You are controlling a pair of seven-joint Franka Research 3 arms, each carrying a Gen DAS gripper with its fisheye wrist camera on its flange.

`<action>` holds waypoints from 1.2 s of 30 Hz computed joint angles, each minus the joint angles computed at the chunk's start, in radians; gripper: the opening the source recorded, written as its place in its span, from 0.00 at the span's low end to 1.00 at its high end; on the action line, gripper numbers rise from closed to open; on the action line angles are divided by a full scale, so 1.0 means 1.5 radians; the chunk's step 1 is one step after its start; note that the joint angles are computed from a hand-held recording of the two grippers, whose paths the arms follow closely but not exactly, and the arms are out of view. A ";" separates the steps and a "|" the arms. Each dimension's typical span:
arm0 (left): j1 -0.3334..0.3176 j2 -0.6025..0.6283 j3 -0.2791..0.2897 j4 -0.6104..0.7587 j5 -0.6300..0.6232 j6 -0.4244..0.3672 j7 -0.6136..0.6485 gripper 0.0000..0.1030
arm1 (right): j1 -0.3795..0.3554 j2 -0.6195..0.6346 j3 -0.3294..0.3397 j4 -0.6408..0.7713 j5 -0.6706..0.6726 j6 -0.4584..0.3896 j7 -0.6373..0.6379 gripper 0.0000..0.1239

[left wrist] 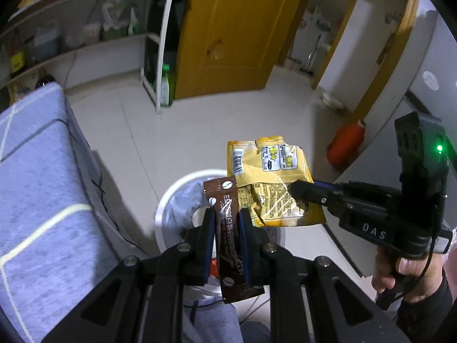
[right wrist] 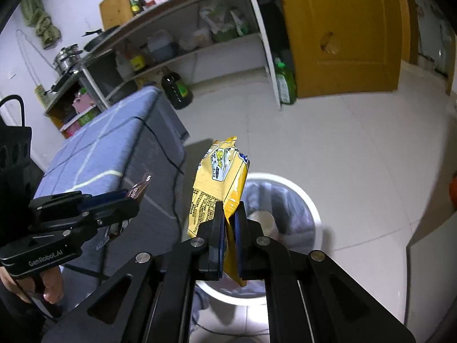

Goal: Collect trash
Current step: 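Carry both items over the trash bin and open both grippers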

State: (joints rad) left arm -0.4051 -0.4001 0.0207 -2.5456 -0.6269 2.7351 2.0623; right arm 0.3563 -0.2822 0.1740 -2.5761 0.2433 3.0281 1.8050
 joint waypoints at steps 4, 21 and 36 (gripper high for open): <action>0.018 0.044 -0.024 0.026 0.025 -0.019 -0.041 0.18 | 0.046 0.030 -0.057 0.003 0.068 -0.012 -0.059 0.05; 0.074 0.076 -0.065 0.060 0.033 -0.070 -0.107 0.34 | -0.013 0.072 -0.015 0.003 0.031 -0.027 -0.006 0.26; -0.007 -0.228 0.007 -0.137 0.070 0.016 -0.095 0.48 | -0.138 -0.255 0.201 -0.122 -0.150 -0.047 0.311 0.26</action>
